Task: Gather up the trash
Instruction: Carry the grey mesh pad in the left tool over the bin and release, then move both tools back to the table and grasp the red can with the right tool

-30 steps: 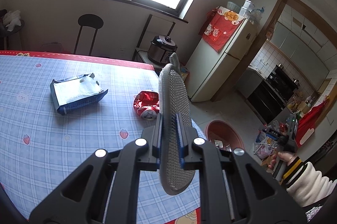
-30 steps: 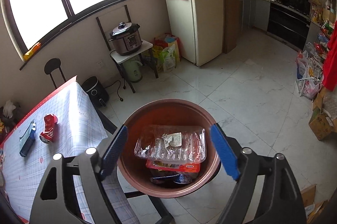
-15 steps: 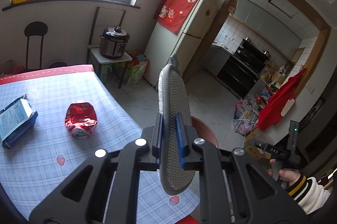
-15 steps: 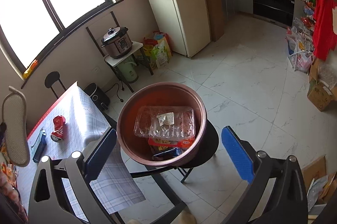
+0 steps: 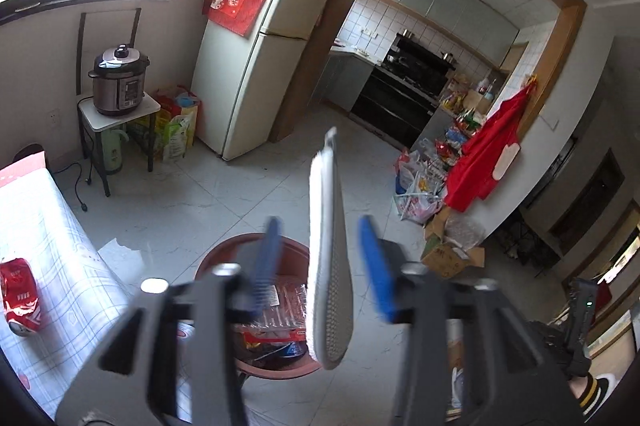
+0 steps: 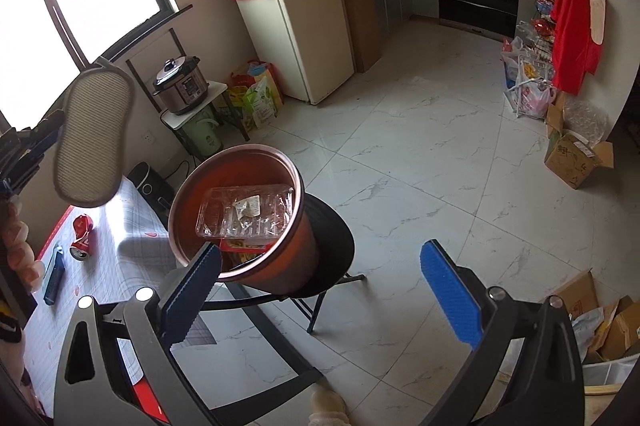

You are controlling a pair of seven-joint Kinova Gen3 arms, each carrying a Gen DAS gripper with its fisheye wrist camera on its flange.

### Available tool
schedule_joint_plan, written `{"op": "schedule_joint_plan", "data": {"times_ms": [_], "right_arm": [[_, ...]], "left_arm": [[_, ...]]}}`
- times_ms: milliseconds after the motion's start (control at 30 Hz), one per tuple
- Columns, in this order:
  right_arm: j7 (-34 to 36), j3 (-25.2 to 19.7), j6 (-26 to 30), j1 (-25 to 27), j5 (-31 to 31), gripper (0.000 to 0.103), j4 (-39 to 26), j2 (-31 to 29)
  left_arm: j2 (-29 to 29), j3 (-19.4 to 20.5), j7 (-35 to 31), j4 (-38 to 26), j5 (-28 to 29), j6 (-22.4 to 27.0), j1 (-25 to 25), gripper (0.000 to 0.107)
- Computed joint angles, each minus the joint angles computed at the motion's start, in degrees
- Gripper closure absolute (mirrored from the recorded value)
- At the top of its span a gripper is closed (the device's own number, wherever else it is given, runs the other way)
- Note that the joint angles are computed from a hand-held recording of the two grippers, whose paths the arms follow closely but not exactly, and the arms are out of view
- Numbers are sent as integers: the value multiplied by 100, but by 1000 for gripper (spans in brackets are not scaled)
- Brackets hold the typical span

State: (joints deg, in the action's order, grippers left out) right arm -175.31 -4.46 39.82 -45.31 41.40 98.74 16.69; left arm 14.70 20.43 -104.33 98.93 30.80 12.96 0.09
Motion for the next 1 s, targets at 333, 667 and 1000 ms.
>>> {"op": "schedule_joint_plan", "data": {"times_ms": [333, 667, 1000], "right_arm": [[-236, -119, -248, 45, 142, 5, 84, -47], [1262, -152, -603, -232, -755, 5, -1470, 971], [3592, -1101, -62, -260, -1673, 5, -4026, 2520]], "left_arm": [[-587, -555, 2246, 516, -2271, 39, 276, 10], [-2502, -2316, 3931, 2288, -4237, 288, 513, 10], [-4303, -3503, 2858, 3272, -3990, 1148, -799, 10]]}}
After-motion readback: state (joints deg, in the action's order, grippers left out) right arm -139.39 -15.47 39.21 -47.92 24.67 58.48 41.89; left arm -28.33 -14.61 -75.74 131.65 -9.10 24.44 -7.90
